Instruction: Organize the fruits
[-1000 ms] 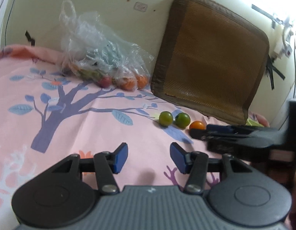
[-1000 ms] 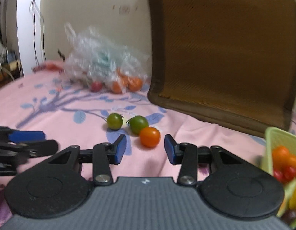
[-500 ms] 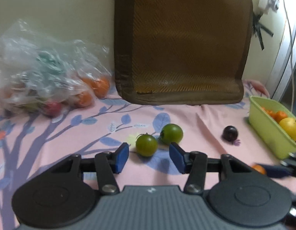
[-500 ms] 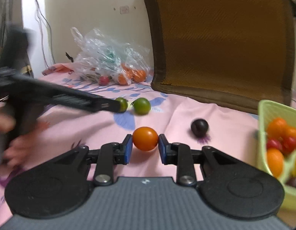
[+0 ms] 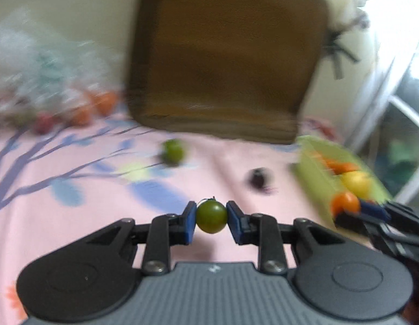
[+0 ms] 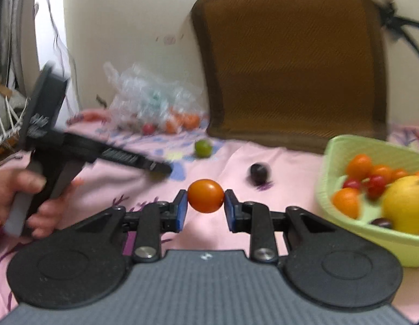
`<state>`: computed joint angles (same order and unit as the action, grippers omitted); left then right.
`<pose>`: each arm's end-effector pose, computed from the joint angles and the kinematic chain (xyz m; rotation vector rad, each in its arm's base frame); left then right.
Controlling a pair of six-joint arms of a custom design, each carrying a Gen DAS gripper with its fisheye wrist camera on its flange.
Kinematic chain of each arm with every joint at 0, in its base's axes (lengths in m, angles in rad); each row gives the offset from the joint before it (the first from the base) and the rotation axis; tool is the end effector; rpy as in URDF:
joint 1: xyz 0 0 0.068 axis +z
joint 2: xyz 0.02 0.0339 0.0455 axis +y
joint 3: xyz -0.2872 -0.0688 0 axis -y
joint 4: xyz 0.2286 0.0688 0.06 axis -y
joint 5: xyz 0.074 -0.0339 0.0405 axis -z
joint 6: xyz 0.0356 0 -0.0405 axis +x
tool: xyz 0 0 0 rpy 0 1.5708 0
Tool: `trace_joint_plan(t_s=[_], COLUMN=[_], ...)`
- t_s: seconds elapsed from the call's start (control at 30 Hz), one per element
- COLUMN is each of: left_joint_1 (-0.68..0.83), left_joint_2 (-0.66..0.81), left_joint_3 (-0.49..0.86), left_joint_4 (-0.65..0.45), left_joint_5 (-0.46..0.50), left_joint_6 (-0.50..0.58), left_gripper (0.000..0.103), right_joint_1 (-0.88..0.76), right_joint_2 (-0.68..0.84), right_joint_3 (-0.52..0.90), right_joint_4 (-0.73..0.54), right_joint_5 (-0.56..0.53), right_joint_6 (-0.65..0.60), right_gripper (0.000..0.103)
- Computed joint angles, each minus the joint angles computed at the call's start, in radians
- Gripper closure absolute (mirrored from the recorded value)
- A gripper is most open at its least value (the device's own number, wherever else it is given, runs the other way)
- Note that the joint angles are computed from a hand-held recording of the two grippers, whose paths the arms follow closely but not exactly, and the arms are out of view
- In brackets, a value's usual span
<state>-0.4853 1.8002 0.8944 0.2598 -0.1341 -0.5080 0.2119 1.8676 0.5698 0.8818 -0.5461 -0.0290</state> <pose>0.3214 -0.1641 0.1845 -0.1003 2.2374 -0.3995 0.3079 0.0852 0.1420 -0.5872 1.8921 0.6594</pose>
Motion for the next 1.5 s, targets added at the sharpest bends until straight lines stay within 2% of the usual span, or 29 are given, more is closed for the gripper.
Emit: trace_joint_plan(t_s=[0.1, 0.2, 0.37, 0.43, 0.53, 0.57, 0.6, 0.63, 0.73, 0.83, 0.97, 1.1, 1.17, 1.23, 1.3, 1.4, 1.5], left_joint_1=[-0.054, -0.100, -0.133, -0.142, -0.153, -0.154, -0.158, -0.162, -0.168, -0.171, -0.177, -0.175, -0.160, -0.141, -0.103, -0.024, 0.037], left_joint_2=[0.039, 0.147, 0.396, 0.476, 0.553, 0.566, 0.584, 0.600, 0.615, 0.545, 0.345, 0.121, 0.026, -0.039, -0.069, -0.082, -0.016], left_joint_3=[0.139, 0.347, 0.731, 0.853, 0.957, 0.973, 1.007, 1.038, 1.075, 0.981, 0.681, 0.336, 0.187, 0.093, 0.053, 0.015, 0.063], left_joint_4=[-0.033, -0.098, -0.259, -0.321, -0.368, -0.375, -0.397, -0.417, -0.438, -0.382, -0.190, -0.022, 0.009, -0.030, -0.105, -0.090, -0.065], left_joint_5=[0.006, 0.009, 0.037, 0.032, 0.046, 0.050, 0.049, 0.041, 0.030, 0.025, -0.020, -0.146, -0.230, -0.330, -0.389, -0.342, -0.276], left_joint_6=[0.037, 0.073, 0.072, 0.064, 0.041, 0.040, 0.039, 0.036, 0.020, -0.009, -0.015, -0.005, -0.016, -0.033, -0.052, -0.023, 0.032], left_gripper=[0.078, 0.078, 0.078, 0.077, 0.077, 0.075, 0.065, 0.061, 0.058, 0.058, 0.058, 0.058, 0.058, 0.058, 0.058, 0.058, 0.058], right_joint_1=[-0.094, -0.184, -0.248, -0.274, -0.291, -0.295, -0.301, -0.308, -0.328, -0.364, -0.403, -0.431, -0.423, -0.397, -0.353, -0.250, -0.107], right_joint_2=[-0.002, 0.041, 0.152, 0.191, 0.227, 0.233, 0.241, 0.245, 0.248, 0.238, 0.251, 0.286, 0.270, 0.235, 0.189, 0.098, 0.018], right_joint_3=[-0.033, 0.016, 0.159, 0.193, 0.229, 0.234, 0.243, 0.247, 0.238, 0.170, 0.139, 0.094, 0.065, 0.038, 0.021, -0.011, 0.005], right_joint_4=[0.137, 0.178, 0.125, 0.111, 0.086, 0.082, 0.075, 0.075, 0.115, 0.233, 0.348, 0.538, 0.570, 0.555, 0.506, 0.391, 0.188], right_joint_5=[0.047, 0.088, 0.156, 0.135, 0.124, 0.124, 0.114, 0.106, 0.095, 0.087, 0.082, -0.003, -0.035, -0.075, -0.105, -0.101, -0.047], right_joint_6=[0.043, 0.108, 0.142, 0.169, 0.186, 0.189, 0.197, 0.211, 0.257, 0.324, 0.425, 0.519, 0.515, 0.494, 0.436, 0.294, 0.154], right_gripper=[0.072, 0.071, 0.071, 0.071, 0.070, 0.070, 0.067, 0.060, 0.058, 0.058, 0.056, 0.056, 0.056, 0.056, 0.056, 0.057, 0.058])
